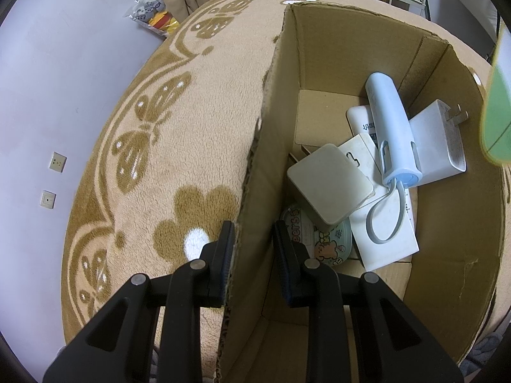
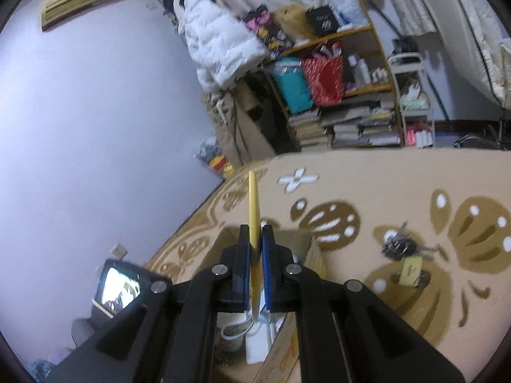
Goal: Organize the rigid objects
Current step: 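Lower the green card into the box and open the right gripper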
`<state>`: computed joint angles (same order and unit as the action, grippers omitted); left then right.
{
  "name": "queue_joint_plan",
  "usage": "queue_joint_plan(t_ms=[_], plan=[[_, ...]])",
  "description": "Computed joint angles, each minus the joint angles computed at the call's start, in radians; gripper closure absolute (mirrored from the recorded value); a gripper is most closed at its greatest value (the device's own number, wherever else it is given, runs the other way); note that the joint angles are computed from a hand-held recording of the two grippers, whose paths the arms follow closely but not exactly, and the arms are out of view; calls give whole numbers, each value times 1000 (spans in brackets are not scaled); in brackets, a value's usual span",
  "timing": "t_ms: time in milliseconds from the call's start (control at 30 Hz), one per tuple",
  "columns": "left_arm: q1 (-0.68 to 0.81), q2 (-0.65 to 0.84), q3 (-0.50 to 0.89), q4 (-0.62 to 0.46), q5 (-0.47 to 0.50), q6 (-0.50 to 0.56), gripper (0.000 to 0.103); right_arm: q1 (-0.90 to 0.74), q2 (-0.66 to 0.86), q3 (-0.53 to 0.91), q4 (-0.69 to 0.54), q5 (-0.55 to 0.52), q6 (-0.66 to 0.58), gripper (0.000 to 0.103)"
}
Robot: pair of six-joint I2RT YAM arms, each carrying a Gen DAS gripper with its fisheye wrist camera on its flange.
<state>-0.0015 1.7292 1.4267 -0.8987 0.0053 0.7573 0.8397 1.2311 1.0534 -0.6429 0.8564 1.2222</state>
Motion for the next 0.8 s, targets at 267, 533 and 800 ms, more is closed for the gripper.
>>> queue_joint_plan(t_ms=[267,533,800], plan=[[2,0,3,-6,3,-1,79,-67,77,-51,122,-216,-25,94],[4,4,8,-11,6,-2,79,-88,94,-99,157,-274,16,91],[1,5,3,-5,3,-2,79,-64,52,-44,30,-147,37,44]])
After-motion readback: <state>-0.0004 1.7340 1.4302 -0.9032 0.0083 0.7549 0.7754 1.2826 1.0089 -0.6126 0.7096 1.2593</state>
